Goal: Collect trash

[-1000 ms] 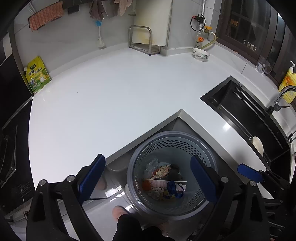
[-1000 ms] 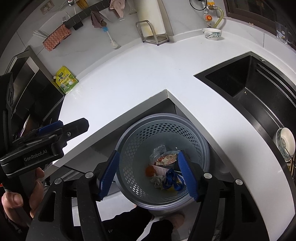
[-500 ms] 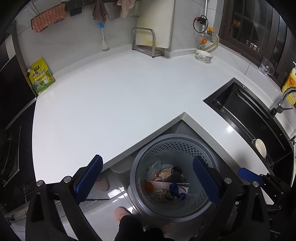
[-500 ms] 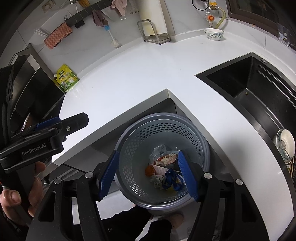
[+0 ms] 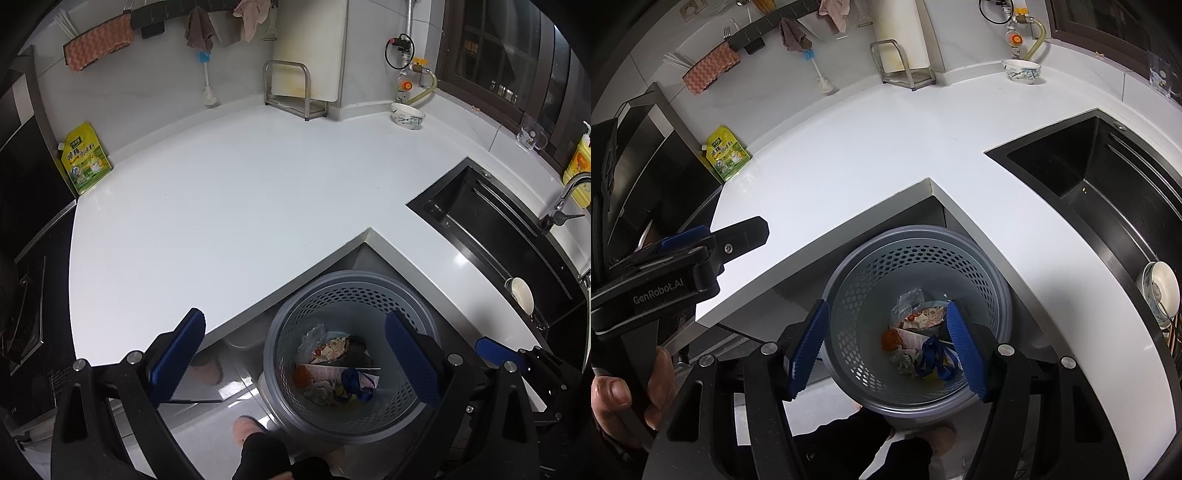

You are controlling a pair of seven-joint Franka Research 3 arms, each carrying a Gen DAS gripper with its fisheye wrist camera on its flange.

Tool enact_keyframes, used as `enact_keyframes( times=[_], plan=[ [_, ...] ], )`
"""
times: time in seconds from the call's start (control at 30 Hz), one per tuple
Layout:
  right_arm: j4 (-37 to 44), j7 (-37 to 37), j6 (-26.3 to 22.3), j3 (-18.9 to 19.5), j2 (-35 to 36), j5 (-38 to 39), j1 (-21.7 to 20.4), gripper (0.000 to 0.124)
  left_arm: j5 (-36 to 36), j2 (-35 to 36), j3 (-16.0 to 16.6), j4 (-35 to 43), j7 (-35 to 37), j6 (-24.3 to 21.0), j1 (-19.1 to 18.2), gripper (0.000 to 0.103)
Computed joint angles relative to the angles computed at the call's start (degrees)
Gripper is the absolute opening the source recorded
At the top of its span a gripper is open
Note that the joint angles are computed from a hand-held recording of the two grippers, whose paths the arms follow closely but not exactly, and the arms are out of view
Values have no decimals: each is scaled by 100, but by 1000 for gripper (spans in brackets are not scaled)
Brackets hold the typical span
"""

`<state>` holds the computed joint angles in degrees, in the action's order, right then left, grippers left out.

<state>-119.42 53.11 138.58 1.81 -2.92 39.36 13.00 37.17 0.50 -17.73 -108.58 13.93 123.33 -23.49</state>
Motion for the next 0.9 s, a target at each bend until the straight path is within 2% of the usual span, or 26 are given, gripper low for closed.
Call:
enact_keyframes(
  times=[0.9],
  plan=[
    [-40, -58, -11, -4, -81, -5, 35, 63, 46, -124, -39, -117, -37, 45, 27, 96]
  ],
)
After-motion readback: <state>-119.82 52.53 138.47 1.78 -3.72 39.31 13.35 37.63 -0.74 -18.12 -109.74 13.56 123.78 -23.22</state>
